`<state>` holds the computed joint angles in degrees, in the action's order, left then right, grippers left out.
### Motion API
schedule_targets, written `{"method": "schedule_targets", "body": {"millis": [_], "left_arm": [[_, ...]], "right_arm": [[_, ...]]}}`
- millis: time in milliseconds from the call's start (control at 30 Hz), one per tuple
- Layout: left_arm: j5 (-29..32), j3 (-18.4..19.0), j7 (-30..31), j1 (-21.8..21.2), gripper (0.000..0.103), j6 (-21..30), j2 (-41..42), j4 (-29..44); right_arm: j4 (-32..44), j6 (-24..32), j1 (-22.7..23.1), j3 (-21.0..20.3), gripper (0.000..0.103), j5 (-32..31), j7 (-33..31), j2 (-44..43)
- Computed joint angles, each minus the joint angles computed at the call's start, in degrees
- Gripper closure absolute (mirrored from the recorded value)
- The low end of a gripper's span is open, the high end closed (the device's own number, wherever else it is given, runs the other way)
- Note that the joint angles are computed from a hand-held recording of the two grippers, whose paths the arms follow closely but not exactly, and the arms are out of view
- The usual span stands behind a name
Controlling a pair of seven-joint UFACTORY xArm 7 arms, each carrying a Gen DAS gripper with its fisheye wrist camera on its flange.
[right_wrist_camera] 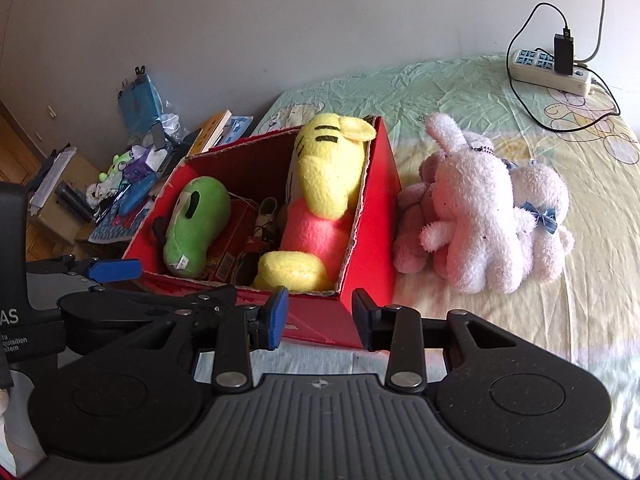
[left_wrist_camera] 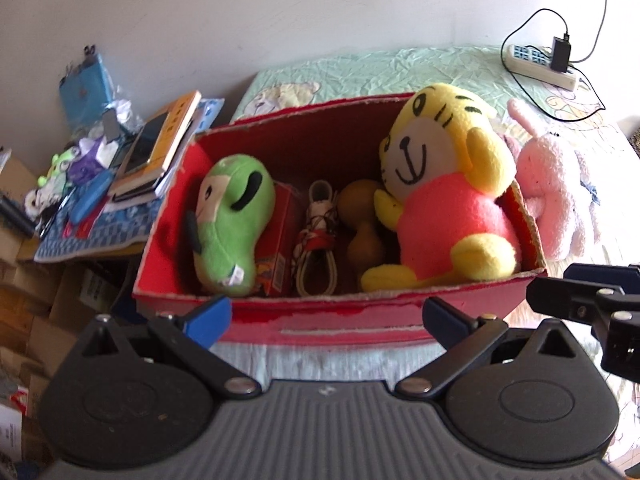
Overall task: Organize objects
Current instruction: 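Withdraw the right gripper from the box toward the white rabbit plushes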
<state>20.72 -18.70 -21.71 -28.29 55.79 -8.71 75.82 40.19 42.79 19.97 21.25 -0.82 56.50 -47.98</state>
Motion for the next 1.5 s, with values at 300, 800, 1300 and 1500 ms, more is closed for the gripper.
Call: {"method": "schedule_targets", "body": {"millis": [300, 800, 1300, 1500], "left_arm": [[-0.6, -0.5, -3.2, -0.4, 0.001, 3.2, -0.7, -3.0], [-10.0, 2.7, 16.7, -0.6, 0.001, 0.5, 1.8, -4.3], [-13.0, 2.4, 24.5, -1.7, 0.001, 1.2, 5.2, -3.1], [-9.6, 1.4, 17.1, -3.0, 0.001, 4.7, 6.4, -1.8]], "right_arm": [[-1.1, 0.7, 3.3, -2.7, 0.064, 3.4, -4.7, 1.4], [4.0, 8.1, -1.7, 4.9, 0.058, -0.8, 12.1, 7.0], [1.6, 14.9, 1.1, 4.7, 0.058, -3.6, 27.0, 3.9], [-2.7, 12.3, 3.9, -0.1, 0.058, -1.5, 20.2, 0.9]]}}
